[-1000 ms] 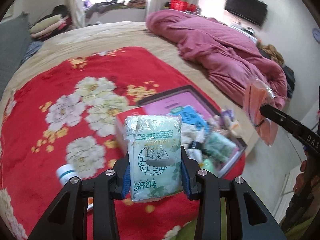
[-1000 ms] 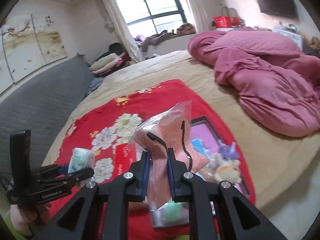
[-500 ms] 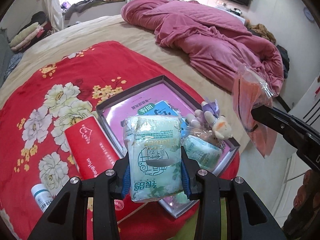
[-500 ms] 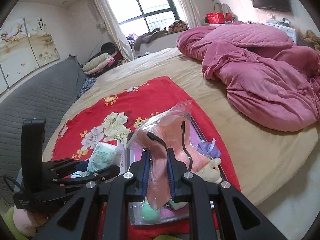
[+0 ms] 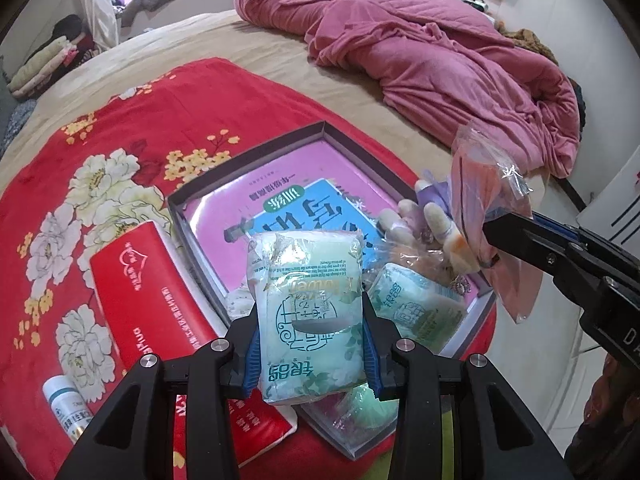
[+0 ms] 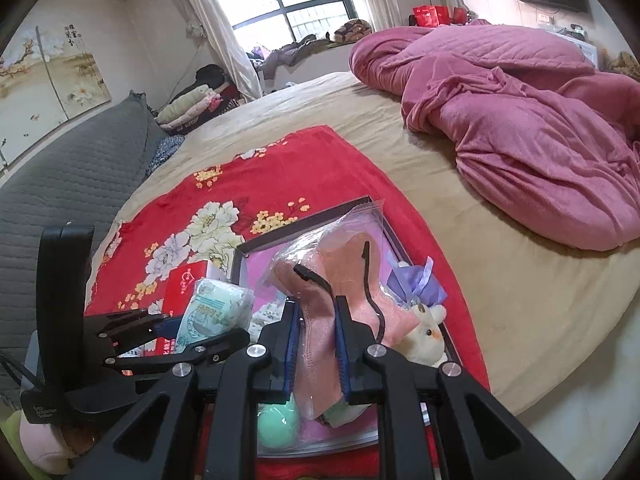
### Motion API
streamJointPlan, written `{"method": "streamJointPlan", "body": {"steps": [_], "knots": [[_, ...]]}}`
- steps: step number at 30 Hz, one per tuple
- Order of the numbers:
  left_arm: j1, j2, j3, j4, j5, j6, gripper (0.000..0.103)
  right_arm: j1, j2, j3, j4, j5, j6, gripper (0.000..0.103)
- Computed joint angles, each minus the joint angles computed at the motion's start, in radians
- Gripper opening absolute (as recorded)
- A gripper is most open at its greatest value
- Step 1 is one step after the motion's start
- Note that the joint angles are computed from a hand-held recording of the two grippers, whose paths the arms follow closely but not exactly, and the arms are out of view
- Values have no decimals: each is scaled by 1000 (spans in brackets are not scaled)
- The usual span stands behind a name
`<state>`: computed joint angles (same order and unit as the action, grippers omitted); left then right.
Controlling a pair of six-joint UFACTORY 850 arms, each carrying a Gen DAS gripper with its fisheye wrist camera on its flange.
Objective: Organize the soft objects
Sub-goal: 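Carry the wet-wipe pack and mask bag over the book tray with both tools, then open both tools over the tray to drop the wipes and mask bag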
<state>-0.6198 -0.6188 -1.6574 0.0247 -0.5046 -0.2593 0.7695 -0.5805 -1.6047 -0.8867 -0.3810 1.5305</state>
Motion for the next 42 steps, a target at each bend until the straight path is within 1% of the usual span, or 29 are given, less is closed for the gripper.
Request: {"method": "streamJointPlan", "body": {"steps": [5,8,12,15,16,17,18,19,21,23,25,26,28,30,31,35,38,40,42], "knots": [[2,-34,-29,-20,-21,25,42,-6,-27,-28,69,-9,-78,17],[1,-54,-47,-20,-36,33,42,-11,-60,-67,154,-33,-176,18],[3,-81,-72,-42,-54,61,42,-19,-97,-105,249,-21,-274,19],[5,-92,-79,-55,-58,71,42,-29,-126,-136,339,-10,-352,26],[5,-96,-82,-56,-59,71,42,-31,-135,-145,368,-7,-374,32],[7,-97,-82,-61,-58,74,42,-33,-139,-148,383,-1,-385,36],[9,-100,-83,-72,-59,81,42,-37,-141,-147,401,15,-392,43],[11,-103,-85,-77,-60,84,42,-39,-143,-146,422,26,-409,47],[13,-106,-86,-87,-60,91,42,-44,-144,-139,463,51,-433,50],[14,-111,-90,-97,-60,96,43,-43,-142,-133,431,63,-401,51],[14,-113,-92,-99,-59,96,43,-42,-138,-127,406,74,-372,58],[15,-115,-94,-102,-59,99,43,-43,-133,-119,391,87,-354,59],[16,-117,-97,-112,-60,102,43,-44,-118,-95,321,123,-273,64],[17,-121,-104,-117,-61,102,44,-45,-103,-74,243,145,-178,66],[17,-122,-106,-116,-60,100,44,-45,-95,-66,198,145,-131,66],[18,-134,-123,-129,-67,106,44,-43,-76,-52,103,115,-38,66],[18,-138,-129,-133,-70,108,46,-40,-50,-21,18,113,59,66],[19,-135,-126,-142,-68,118,49,-40,-36,-5,-25,107,111,68],[19,-131,-121,-136,-65,115,55,-40,-24,11,-55,104,152,72]]}}
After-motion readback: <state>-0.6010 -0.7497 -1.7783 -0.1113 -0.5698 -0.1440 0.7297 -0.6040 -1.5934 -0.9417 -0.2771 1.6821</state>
